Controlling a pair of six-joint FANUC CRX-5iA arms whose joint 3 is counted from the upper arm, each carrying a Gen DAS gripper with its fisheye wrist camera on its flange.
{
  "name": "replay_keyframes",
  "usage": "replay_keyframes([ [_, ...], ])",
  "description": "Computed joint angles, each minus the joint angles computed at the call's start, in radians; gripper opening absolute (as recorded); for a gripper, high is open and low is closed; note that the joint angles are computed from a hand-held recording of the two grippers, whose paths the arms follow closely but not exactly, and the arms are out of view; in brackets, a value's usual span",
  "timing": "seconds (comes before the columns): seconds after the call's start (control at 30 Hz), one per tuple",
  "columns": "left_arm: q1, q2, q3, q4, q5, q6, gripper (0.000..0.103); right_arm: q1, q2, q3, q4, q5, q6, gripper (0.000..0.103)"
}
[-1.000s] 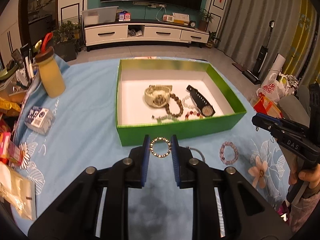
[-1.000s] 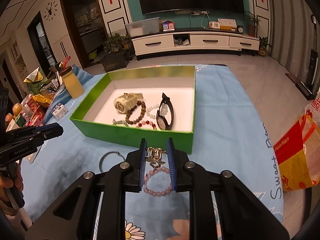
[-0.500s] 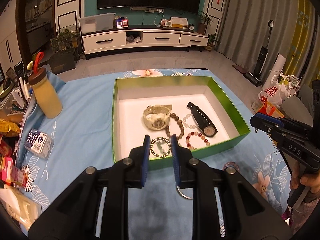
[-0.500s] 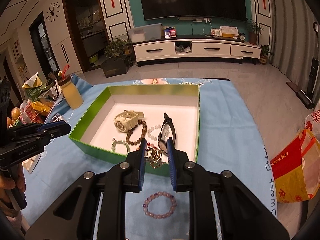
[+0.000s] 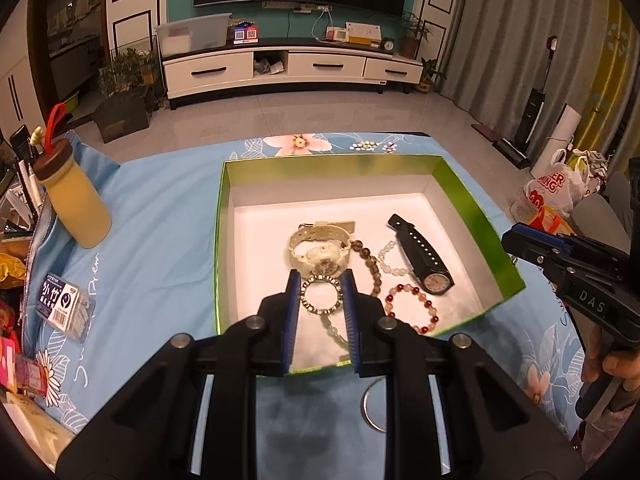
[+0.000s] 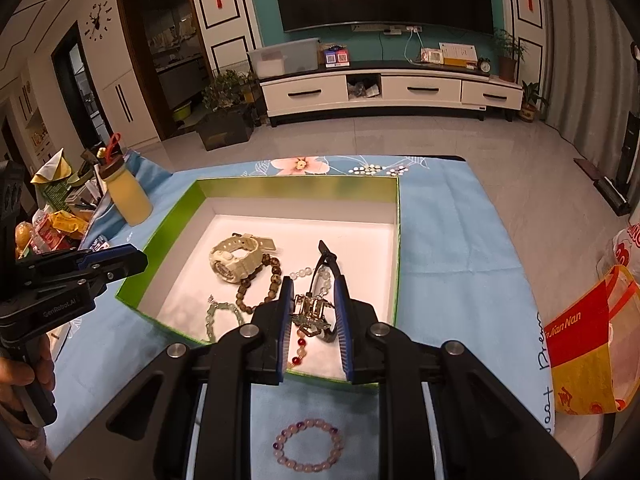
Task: Organize jewelry
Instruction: 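Lower the beaded ring and gold charm into the green box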
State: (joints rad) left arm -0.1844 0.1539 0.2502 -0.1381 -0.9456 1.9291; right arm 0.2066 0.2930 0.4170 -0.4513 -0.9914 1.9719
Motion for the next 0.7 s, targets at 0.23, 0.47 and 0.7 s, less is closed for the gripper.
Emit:
replay_keyframes([
  [0.23,0.02,0.048,0.039,0.028,-0.025,-0.019,0.021,0.02,0.06,0.058,0.046,-0.024,-0.034,0.02],
  [0.47,0.031,0.094,0.068,0.039,-0.07,-0.028,0.021,0.038,0.118,0.115,0.081,-0.058,-0.066,0.02],
  [0.7,0.028,0.139,0.126,0.016,-0.125,-0.041,0.021,0.049,0.155,0.155,0.102,-0.082,-0.078,0.02],
])
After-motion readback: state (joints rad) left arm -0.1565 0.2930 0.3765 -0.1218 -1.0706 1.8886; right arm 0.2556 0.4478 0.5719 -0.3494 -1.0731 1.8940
